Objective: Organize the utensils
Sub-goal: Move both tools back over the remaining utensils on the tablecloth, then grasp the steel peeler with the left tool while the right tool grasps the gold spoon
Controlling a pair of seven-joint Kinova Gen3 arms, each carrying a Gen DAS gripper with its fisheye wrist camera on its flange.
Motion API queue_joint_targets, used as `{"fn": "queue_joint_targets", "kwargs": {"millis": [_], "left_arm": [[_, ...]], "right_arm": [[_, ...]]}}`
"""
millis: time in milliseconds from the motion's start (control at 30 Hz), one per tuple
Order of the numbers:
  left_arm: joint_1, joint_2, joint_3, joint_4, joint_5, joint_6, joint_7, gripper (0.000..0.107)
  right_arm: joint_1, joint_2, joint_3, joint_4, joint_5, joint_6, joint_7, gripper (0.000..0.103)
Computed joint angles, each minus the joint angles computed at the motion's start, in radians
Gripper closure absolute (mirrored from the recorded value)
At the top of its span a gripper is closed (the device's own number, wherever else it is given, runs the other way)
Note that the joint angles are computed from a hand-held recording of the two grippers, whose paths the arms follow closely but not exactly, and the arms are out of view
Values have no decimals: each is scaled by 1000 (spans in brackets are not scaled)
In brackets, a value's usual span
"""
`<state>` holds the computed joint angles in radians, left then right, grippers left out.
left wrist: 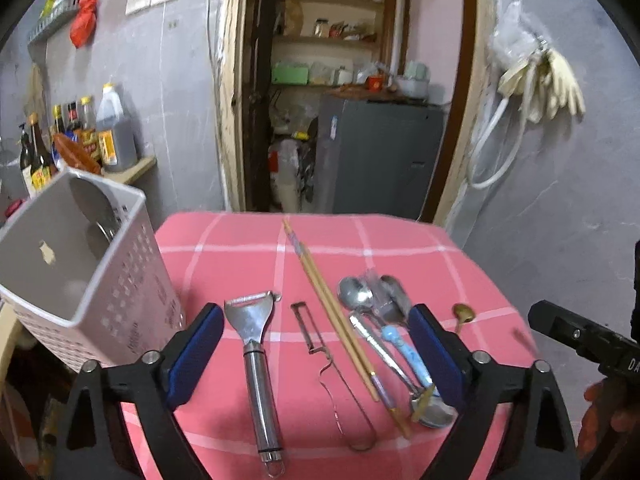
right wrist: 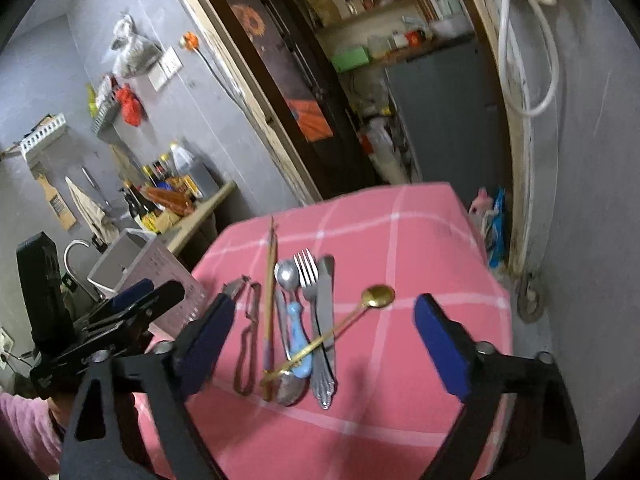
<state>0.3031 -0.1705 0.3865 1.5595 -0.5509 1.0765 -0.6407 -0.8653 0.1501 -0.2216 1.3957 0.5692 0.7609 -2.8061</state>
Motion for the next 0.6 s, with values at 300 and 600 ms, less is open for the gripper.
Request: {"fn": "queue_joint_targets", "kwargs": {"millis": [300,600], "left_arm": [[26,123,-91,-67,93,113,41,49],[57,198,-175,-136,157,209,36,58]], "right_arm": [[38,95,26,-21,-204,-47,72,50],[37,161,60,-87,-303,-29,114,52]]}}
